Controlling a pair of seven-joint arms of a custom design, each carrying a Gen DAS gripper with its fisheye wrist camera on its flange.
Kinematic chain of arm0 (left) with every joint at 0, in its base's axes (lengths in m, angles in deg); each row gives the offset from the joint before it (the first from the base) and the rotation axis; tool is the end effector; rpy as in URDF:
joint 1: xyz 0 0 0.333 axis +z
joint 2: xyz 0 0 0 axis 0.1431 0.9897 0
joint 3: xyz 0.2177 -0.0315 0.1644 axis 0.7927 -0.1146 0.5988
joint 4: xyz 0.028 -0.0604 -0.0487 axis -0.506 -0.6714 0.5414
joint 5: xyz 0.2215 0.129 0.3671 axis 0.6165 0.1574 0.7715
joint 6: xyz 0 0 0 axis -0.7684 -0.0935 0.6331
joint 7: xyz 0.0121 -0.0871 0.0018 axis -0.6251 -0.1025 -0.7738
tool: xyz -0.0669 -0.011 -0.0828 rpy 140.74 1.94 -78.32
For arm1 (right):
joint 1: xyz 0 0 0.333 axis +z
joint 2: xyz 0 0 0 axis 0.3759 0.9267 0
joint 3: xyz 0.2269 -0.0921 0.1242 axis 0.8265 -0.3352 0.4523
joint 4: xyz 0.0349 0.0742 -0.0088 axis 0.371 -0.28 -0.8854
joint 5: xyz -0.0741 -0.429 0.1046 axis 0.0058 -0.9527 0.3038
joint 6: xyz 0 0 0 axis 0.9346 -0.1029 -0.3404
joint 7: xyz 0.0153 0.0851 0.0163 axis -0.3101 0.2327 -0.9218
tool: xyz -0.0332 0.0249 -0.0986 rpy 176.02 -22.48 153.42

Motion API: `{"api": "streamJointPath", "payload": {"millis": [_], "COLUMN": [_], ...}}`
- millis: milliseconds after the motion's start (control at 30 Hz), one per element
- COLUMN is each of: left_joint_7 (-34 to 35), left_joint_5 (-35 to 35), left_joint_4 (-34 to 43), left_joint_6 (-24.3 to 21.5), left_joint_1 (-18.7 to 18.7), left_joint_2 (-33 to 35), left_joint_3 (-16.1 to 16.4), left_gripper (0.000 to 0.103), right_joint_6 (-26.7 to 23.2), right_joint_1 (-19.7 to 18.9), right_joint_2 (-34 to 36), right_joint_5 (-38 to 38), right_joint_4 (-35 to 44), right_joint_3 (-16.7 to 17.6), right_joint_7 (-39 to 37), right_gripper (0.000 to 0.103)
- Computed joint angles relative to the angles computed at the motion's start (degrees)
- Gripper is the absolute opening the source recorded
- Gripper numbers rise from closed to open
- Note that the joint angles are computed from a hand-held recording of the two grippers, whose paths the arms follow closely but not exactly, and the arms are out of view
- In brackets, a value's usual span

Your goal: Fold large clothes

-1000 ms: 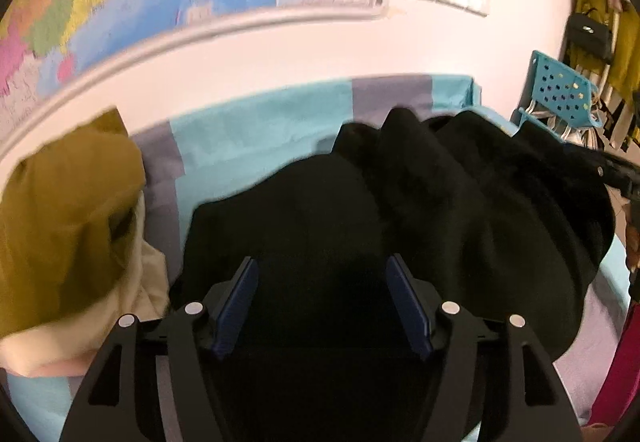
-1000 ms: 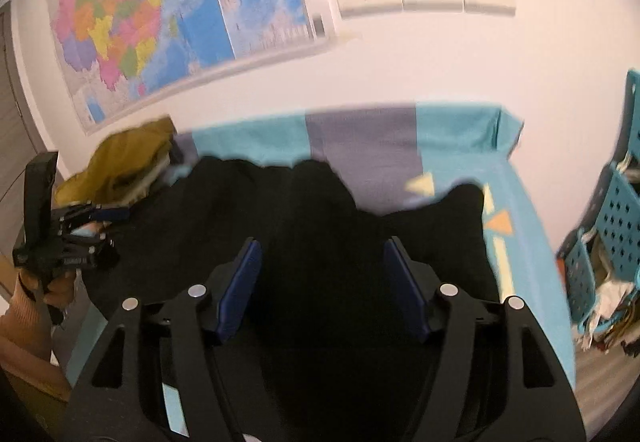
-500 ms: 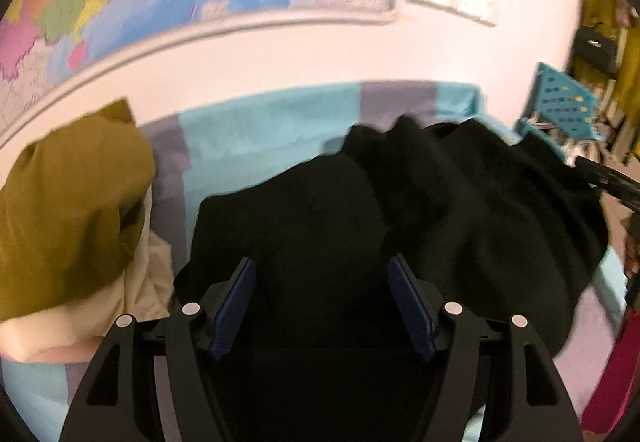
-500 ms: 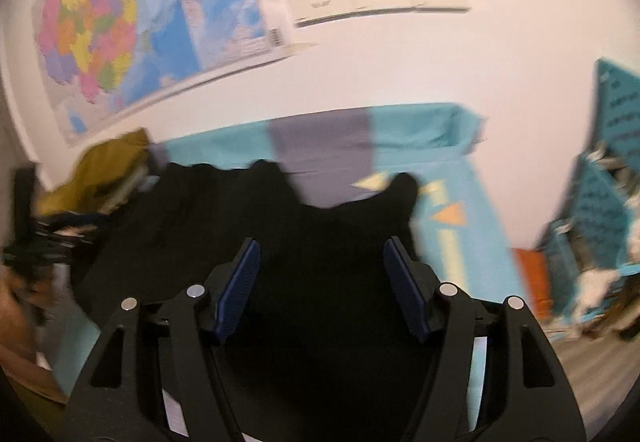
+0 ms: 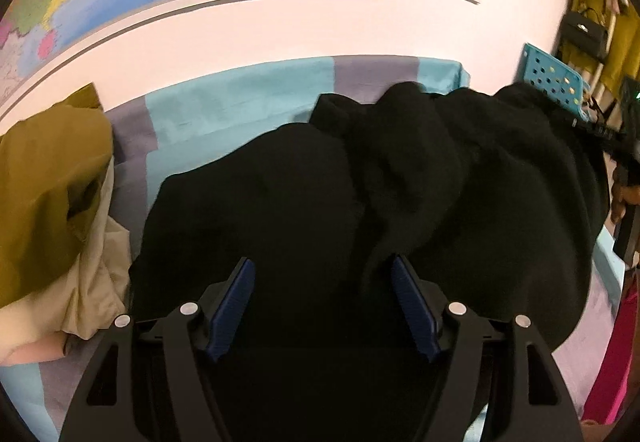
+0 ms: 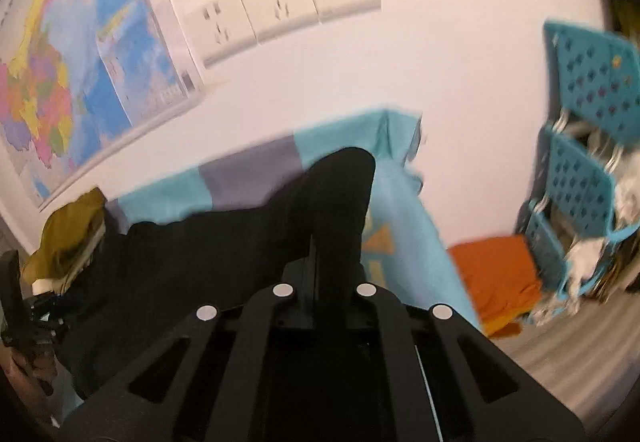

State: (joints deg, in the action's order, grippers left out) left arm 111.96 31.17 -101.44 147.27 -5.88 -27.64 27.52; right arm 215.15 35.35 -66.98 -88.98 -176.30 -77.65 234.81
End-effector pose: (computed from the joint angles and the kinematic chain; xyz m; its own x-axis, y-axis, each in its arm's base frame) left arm 0.6919 -0.3432 0.4838 -0.6329 -0.7737 0.0267 -0.6008 0.4692 -0.6472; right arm 0.5988 0.2289 0.5191 -0.2545 -0.9195 -0.2995 -0.5451 0.3922 -0.7409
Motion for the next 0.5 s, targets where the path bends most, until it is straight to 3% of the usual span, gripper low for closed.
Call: {"api": "streamJointPath", "payload": {"millis": [67, 133, 233, 300, 400, 500], "left_joint_7": [-0.8, -1.3, -2.2, -2.9, -5.0, -6.2], "left_joint_5": [0.4, 1.0, 1.8, 2.6, 5.1, 6.4], "left_joint_4": [0.6, 0.4, -0.9, -2.4, -5.1, -6.5], "left_joint_6": [-0.3, 0.0, 1.3, 2.5, 5.5, 6.7], "left_joint_1": [-0.2, -0.4, -0.5, -0.6, -1.3, -1.3], "left_joint_2": [0.4, 0.3, -0.7, -1.9, -3.8, -4.9], "left_joint_3": [0.3, 0.5, 0.8, 1.1, 2.0, 2.2], "left_gripper": [0.069, 0.069, 0.069, 0.069, 0.069, 0.07], "right_joint_6": [-3.6, -3.1, -2.1, -3.7, -3.9, 1.4], "right_joint_1": [1.0, 1.6, 1.5, 1.1, 1.0, 1.5], "right_joint_2": [3.3, 3.6, 0.0, -2.4, -5.1, -5.0], "right_joint_5": [10.2, 10.3, 4.0, -2.2, -8.9, -9.9], "right_joint_4": [2.3, 1.7, -1.0, -1.9, -2.5, -2.1], "right_joint_3": [-0.5, -0.9, -0.6, 0.8, 3.3, 4.1], "right_joint_7": [-9.6, -9.2, -1.4, 3.4, 6.2, 3.4], "right_gripper": [0.006, 0.01, 0.019, 0.04, 0.046, 0.047]}}
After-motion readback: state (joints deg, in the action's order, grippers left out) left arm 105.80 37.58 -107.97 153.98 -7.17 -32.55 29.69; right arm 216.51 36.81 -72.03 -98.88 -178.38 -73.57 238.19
